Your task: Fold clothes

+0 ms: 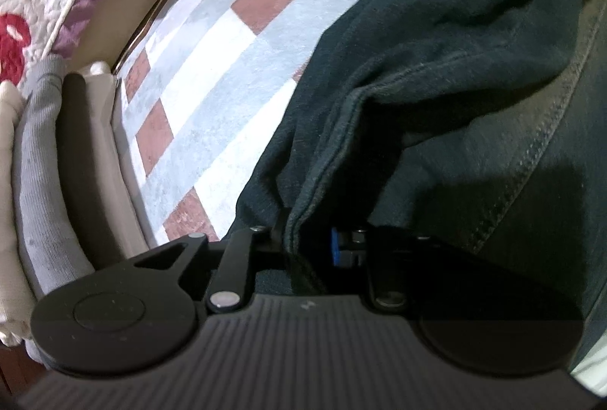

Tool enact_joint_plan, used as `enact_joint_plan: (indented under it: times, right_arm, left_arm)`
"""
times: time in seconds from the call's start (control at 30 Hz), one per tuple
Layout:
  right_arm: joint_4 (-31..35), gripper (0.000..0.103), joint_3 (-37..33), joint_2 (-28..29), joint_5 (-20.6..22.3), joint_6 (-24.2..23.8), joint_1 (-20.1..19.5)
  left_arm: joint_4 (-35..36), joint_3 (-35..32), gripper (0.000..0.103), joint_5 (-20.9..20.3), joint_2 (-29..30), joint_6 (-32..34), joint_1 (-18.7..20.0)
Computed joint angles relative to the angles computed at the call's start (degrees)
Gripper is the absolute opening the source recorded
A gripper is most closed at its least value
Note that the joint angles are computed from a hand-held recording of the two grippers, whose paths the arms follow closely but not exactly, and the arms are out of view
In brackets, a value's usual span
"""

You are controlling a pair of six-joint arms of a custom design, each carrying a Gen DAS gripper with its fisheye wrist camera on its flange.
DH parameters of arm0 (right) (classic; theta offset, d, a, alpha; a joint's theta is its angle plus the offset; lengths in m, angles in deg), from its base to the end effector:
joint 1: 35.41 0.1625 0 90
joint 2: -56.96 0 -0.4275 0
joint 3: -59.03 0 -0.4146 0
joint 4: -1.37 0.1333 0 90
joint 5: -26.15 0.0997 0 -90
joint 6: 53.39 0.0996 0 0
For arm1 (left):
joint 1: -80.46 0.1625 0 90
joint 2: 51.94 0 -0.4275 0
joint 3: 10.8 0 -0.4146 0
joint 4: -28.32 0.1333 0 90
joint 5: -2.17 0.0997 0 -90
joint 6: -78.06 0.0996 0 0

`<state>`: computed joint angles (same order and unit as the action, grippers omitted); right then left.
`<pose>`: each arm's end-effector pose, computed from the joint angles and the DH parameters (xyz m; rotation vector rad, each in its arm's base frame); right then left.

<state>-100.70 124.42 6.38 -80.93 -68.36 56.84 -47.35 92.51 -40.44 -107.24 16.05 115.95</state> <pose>0.1341 -0.7626 0.2869 0.4365 -2.8147 -0.1151 -0.2931 -0.4627 0.0862 0.3648 1.8562 -0.1006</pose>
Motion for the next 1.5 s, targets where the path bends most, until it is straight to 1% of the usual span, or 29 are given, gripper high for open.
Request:
enact_joint_plan:
  times: [0.07,0.1,0.13,0.17,0.2,0.23,0.27,0.33,0.47,0.53,0.57,0.6,0.63,0.67,0.7,0.77,0.8,0.83,0.87,0.9,0.93,1.0,1.1,1.17,1.2,1.27,1.33,1.43,1.5]
  right_arm:
    - [-0.8,0.071,2.0,0.9,-4.4,-1.4,0.6]
    - [-2.5,0.072,4.5,0.1,-5.4,-3.3,0.7]
    - [-5.2,0.068,7.5,-1.5,-5.1,-6.8,0.5]
    - [-8.0,0.037,10.5,-3.2,-4.5,-10.6,0.2]
    - [-9.6,0.027,13.0,-4.9,-2.6,-12.9,-0.4]
    - [-12.0,0.019,15.2,-6.5,-0.7,-14.0,-1.0]
    - [-14.5,0.004,17.1,-8.1,1.3,-16.0,-1.6]
    - [-21.1,0.004,21.4,-12.1,6.5,-20.6,-2.8]
    - [-33.0,0.001,26.2,-18.0,16.8,-24.4,-5.0]
    - [-39.4,0.001,26.3,-19.5,16.6,-27.6,-4.5]
    - [-43.3,0.001,26.4,-20.0,15.5,-30.2,-4.0]
    - [-44.8,0.001,25.6,-20.0,14.9,-30.8,-3.8]
    - [-43.8,0.001,23.8,-19.9,14.5,-30.5,-3.8]
    - [-40.5,0.001,21.4,-19.0,13.8,-29.0,-3.8]
    - [-34.8,0.001,18.4,-17.9,12.5,-26.9,-3.6]
    - [-27.7,0.011,15.5,-16.1,9.4,-23.3,-2.9]
    - [-24.7,0.013,14.7,-15.2,8.3,-21.2,-2.6]
    - [-21.6,0.025,13.8,-14.3,7.3,-19.1,-2.3]
    - [-18.4,0.050,12.8,-13.3,6.4,-17.0,-2.0]
    - [-15.3,0.061,11.8,-12.0,4.9,-13.5,-1.6]
    - [-12.9,0.065,11.0,-10.6,2.8,-10.6,-1.1]
    - [-9.1,0.065,9.5,-7.7,-0.9,-6.6,-0.1]
    - [-9.9,0.065,9.0,-4.2,-6.1,-3.3,1.4]
    - [-11.9,0.067,9.3,-2.7,-9.0,-4.1,2.5]
    - [-13.1,0.067,10.1,-2.5,-10.4,-6.0,2.9]
    - [-15.8,0.081,12.0,-2.3,-13.2,-10.7,3.6]
    - [-17.1,0.084,14.0,-2.3,-15.1,-12.8,3.4]
    - [-20.6,0.094,17.3,-3.6,-13.7,-15.4,2.5]
    - [-23.5,0.098,18.9,-3.5,-14.6,-16.7,2.8]
  left_arm:
    - [-0.1,0.4,0.028,0.2,0.0,0.4,-0.2]
    - [-0.3,0.7,0.030,0.3,-0.1,0.4,-0.3]
    - [-0.7,1.0,0.032,0.3,-0.4,0.1,-0.3]
    - [-1.2,1.5,0.032,0.4,-0.8,-0.2,-0.3]
    - [-2.1,2.0,0.032,0.5,-1.4,-0.6,-0.3]
    - [-2.6,2.5,0.027,0.7,-2.0,-1.1,-0.4]
    - [-2.8,2.9,0.018,1.0,-2.6,-1.9,-0.6]
    - [-2.3,3.4,0.009,2.4,-3.4,-3.3,-1.4]
    - [5.2,2.3,0.006,7.6,-2.8,-7.0,-4.2]
    - [7.9,1.6,0.006,9.5,-2.8,-9.2,-5.2]
    - [7.6,1.6,0.006,9.9,-3.2,-10.0,-5.3]
    - [6.9,1.7,0.006,10.0,-3.8,-10.3,-5.1]
    - [6.1,1.9,0.006,10.0,-4.4,-10.6,-4.9]
    - [5.5,2.1,0.006,10.1,-4.7,-10.8,-4.7]
    - [5.1,2.2,0.006,10.1,-4.9,-10.8,-4.6]
    - [5.7,2.2,0.006,10.7,-5.3,-11.5,-4.8]
    - [6.6,2.2,0.006,11.2,-5.5,-12.4,-5.1]
    - [8.0,2.1,0.006,11.9,-5.7,-13.7,-5.5]
    - [9.3,2.0,0.006,12.3,-6.0,-15.1,-5.9]
    - [9.5,2.3,0.006,12.2,-6.4,-15.7,-6.3]
    - [8.1,2.8,0.006,11.6,-6.8,-14.3,-6.2]
    - [3.6,4.1,0.006,9.5,-7.0,-9.4,-5.6]
    - [4.6,4.3,0.006,8.2,-5.1,-6.3,-5.3]
    - [4.3,4.5,0.006,8.2,-4.8,-5.7,-5.3]
    - [3.8,4.7,0.006,8.2,-4.9,-5.7,-5.3]
    - [2.2,5.4,0.006,7.9,-5.8,-6.6,-5.3]
    - [0.2,6.4,0.006,7.4,-7.0,-7.9,-5.2]
    - [-0.6,7.5,0.008,7.2,-7.8,-8.3,-5.4]
    - [-0.7,7.9,0.008,7.0,-7.8,-8.1,-5.5]
